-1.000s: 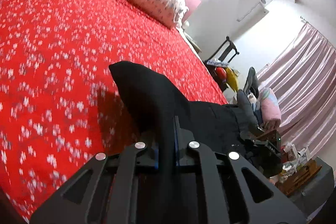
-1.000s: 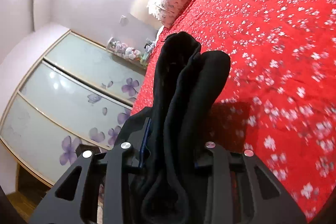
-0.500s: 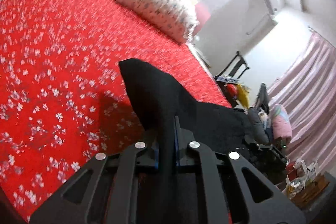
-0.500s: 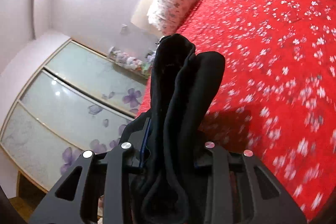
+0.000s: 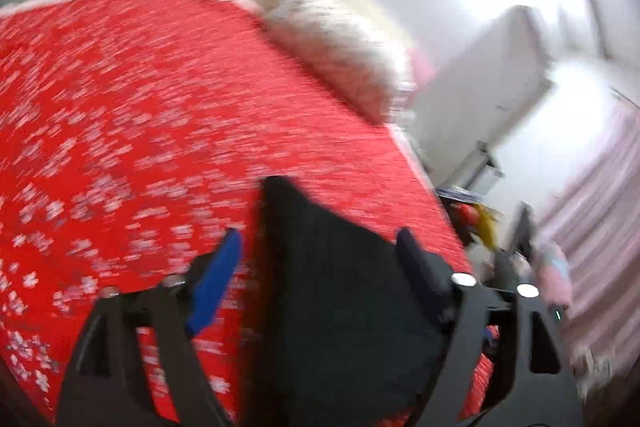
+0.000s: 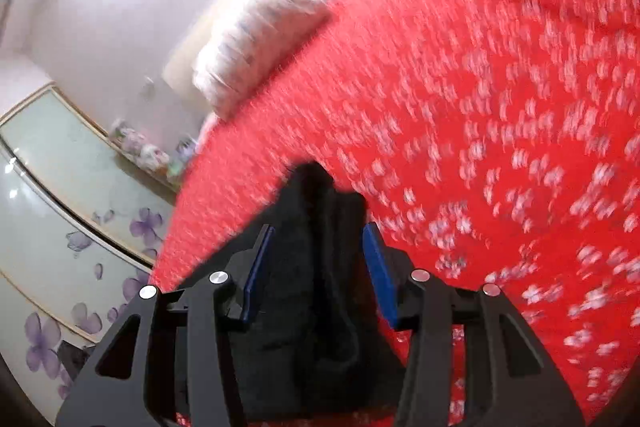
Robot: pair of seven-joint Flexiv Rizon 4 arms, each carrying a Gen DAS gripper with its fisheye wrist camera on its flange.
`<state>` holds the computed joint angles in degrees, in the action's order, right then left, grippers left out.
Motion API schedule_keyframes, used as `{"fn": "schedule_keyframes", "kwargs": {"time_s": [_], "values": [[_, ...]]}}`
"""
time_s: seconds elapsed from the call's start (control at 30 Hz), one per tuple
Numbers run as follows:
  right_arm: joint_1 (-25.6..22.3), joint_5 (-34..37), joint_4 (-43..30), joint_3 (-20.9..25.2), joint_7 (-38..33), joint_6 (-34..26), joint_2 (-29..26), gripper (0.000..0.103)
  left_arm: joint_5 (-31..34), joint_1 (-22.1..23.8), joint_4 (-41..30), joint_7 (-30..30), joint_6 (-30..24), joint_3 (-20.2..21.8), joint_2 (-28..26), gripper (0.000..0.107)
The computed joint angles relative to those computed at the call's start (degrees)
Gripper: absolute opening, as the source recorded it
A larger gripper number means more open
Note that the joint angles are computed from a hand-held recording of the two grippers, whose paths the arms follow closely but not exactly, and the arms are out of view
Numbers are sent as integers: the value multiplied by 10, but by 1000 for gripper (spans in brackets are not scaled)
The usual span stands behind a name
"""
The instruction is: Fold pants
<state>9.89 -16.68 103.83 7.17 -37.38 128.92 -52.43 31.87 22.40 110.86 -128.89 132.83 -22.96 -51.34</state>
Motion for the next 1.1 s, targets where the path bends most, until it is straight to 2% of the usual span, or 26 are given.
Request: {"fn": "schedule_keyframes", "kwargs": {"time_s": [0.03,0.07,0.1,0.17,0.2,0.23,0.3,0.33,0.37,0.4,0.47,0.53,0.6,0.63,0.67,0.73,0.77,0.8,0.83,0.87,0.9,0.97,1.0,1.03,1.1], "values": [[-20,-45,1,22,-1,37,-7,48,45,19,-12,-4,-9,-27,-8,88],[-57,-127,0,44,24,49,-16,50,108,48,-32,-15,-37,-71,-22,89],[-77,-172,-3,63,31,52,-22,52,143,67,-43,-21,-63,-101,-33,90],[-86,-241,-15,65,57,52,-31,54,193,100,-62,-19,-141,-168,-57,91],[-91,-275,-22,65,76,45,-36,55,198,109,-67,-11,-182,-190,-65,92],[-100,-319,-36,67,110,21,-43,63,191,109,-67,-3,-205,-197,-68,95],[-104,-365,-52,61,167,-50,-44,64,152,115,-77,17,-329,-219,-77,96],[-122,-406,-69,76,198,-92,-57,63,120,126,-79,59,-363,-240,-105,93],[-124,-410,-78,78,201,-96,-65,63,126,127,-86,64,-361,-243,-119,93],[-115,-389,-77,71,189,-90,-65,63,134,118,-90,59,-337,-229,-117,93],[-117,-381,-81,77,184,-96,-67,63,122,116,-82,71,-335,-223,-110,94],[-122,-361,-76,84,176,-68,-77,63,116,112,-73,83,-312,-214,-108,96],[-132,-343,-57,83,174,-22,-82,63,101,80,-58,73,-268,-166,-74,96],[-132,-326,-49,82,179,1,-82,63,66,46,-37,77,-233,-120,-41,100],[-134,-319,-40,80,186,23,-83,63,65,15,-30,51,-209,-74,-14,101],[-123,-288,-11,63,181,57,-68,63,35,-37,-2,42,-165,-1,25,101],[-106,-260,5,47,168,64,-55,67,-13,-77,28,69,-134,45,49,101],[-78,-219,26,20,150,61,-33,69,-29,-112,40,66,-116,88,62,101],[-38,-146,63,-6,101,57,-1,70,-58,-140,55,81,-103,117,72,101],[-6,-93,90,-27,63,56,21,70,-122,-180,89,125,-77,149,87,101],[25,-43,109,-47,24,52,39,70,-151,-220,107,135,-59,188,98,101],[92,59,148,-82,-55,53,68,78,-200,-286,134,150,-41,245,113,101],[115,83,157,-101,-69,58,71,81,-227,-307,153,164,-32,259,118,101],[155,144,171,-118,-114,58,81,85,-251,-323,171,175,-24,268,124,101],[215,221,188,-145,-167,60,90,87,-289,-345,194,193,-4,274,124,101]]}}
